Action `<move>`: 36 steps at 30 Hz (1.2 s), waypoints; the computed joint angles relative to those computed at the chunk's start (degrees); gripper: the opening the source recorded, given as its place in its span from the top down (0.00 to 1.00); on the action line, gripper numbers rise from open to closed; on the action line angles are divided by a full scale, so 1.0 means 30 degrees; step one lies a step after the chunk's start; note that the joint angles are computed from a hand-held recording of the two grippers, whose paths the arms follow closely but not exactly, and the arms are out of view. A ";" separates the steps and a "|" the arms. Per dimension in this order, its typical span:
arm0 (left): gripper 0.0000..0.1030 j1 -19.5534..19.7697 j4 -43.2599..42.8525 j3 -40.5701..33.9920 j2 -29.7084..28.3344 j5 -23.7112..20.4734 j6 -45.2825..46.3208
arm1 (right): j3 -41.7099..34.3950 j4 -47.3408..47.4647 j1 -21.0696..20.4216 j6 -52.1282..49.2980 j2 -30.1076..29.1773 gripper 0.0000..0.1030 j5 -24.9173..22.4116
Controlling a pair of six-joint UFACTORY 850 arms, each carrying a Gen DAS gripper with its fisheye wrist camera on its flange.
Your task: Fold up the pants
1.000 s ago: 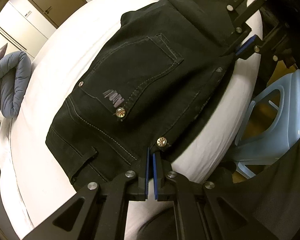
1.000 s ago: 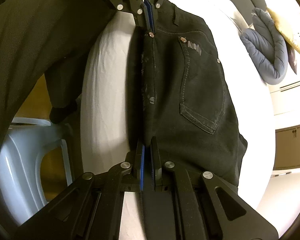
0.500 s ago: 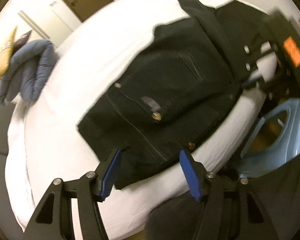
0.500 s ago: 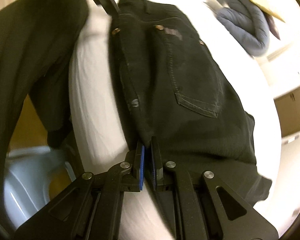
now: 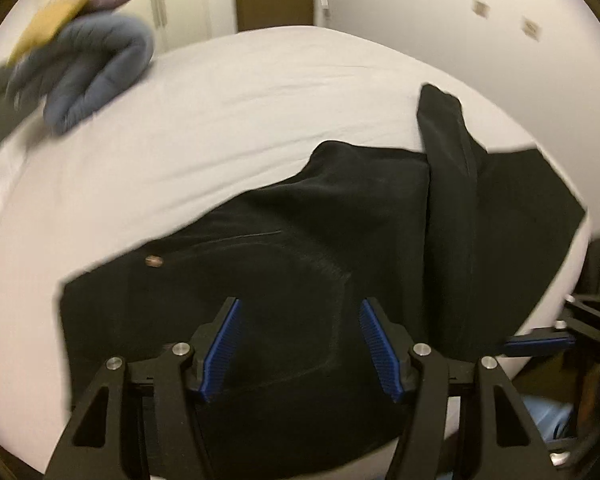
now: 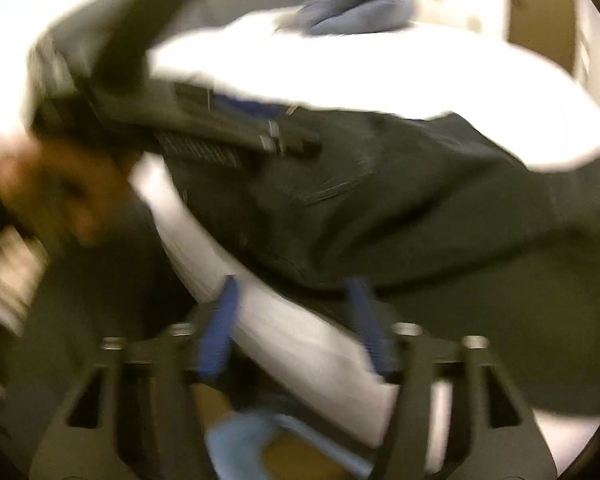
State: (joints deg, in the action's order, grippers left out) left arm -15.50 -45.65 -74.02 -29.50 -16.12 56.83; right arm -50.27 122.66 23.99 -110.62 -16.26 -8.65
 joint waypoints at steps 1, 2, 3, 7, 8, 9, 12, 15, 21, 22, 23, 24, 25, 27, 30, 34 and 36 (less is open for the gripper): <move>0.39 -0.0074 -0.0166 -0.0140 -0.0210 0.0035 -0.0344 | 0.0501 0.1058 -0.0644 -0.0251 0.0513 0.38 -0.0769; 0.40 -0.0223 -0.0064 -0.0116 -0.0351 0.0179 -0.1091 | 0.0886 0.1350 -0.1470 0.0298 0.0952 0.38 -0.1508; 0.43 -0.0188 0.0713 -0.0550 -0.0826 -0.0123 -0.2638 | 0.1097 0.0843 -0.2189 0.1481 0.1223 0.38 -0.2157; 0.52 0.0394 -0.0531 -0.1071 -0.1980 -0.1667 -0.4647 | 0.1162 -0.1534 -0.6486 0.7424 0.1302 0.38 -0.5518; 0.52 0.0555 -0.1489 -0.1081 -0.2060 -0.1937 -0.4184 | 0.1189 -0.0689 -0.7452 0.7362 0.1264 0.38 -0.5887; 0.53 0.0606 -0.1647 -0.1161 -0.2111 -0.2111 -0.4243 | 0.1001 0.0019 -0.8243 0.7244 0.1045 0.37 -0.6098; 0.53 0.0402 -0.0086 -0.1279 -0.2164 -0.2053 -0.5670 | -0.0670 0.0521 -1.1007 0.8550 -0.0848 0.37 -0.7779; 0.52 0.0154 0.1397 -0.1427 -0.2298 -0.1832 -0.7054 | -0.2821 0.0157 -1.2655 1.0798 -0.3187 0.38 -0.8546; 0.52 0.0178 0.1877 -0.1866 -0.2608 -0.2178 -0.7600 | -0.7237 0.0273 -1.4225 1.4327 -0.7565 0.44 -0.8997; 0.52 0.0150 0.2062 -0.1933 -0.2642 -0.2204 -0.7773 | -0.8163 -0.0266 -1.4434 1.5066 -0.8339 0.44 -0.9148; 0.52 0.0168 0.2208 -0.1962 -0.2624 -0.2248 -0.7876 | -0.8290 -0.0434 -1.4442 1.5221 -0.8513 0.45 -0.9010; 0.52 0.0118 0.2406 -0.1960 -0.2632 -0.2180 -0.8024 | -0.8794 -0.0877 -1.4460 1.5532 -0.8880 0.46 -0.8746; 0.52 0.0096 0.2560 -0.1996 -0.2647 -0.2162 -0.8159 | -0.9419 -0.1552 -1.4472 1.5891 -0.9302 0.49 -0.8646; 0.52 -0.0077 0.2992 -0.2365 -0.2887 -0.2187 -0.8730 | -1.0635 -0.2563 -1.4490 1.6640 -1.0072 0.52 -0.8537; 0.52 -0.0203 0.3335 -0.2476 -0.2959 -0.2113 -0.9129 | -1.2389 -0.3802 -1.4613 1.7765 -1.1227 0.56 -0.8503; 0.52 -0.0239 0.3399 -0.2453 -0.2946 -0.2036 -0.9193 | -1.4277 -0.5263 -1.4520 1.9033 -1.2375 0.68 -0.8193; 0.52 -0.0265 0.3485 -0.2468 -0.2959 -0.2024 -0.9262 | -1.5184 -0.6466 -1.4435 1.9872 -1.2864 0.72 -0.8063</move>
State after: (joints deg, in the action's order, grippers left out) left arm -16.30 -35.20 -81.42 -38.37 -22.19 29.05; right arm -95.83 103.26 -19.32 -51.00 -54.85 -32.84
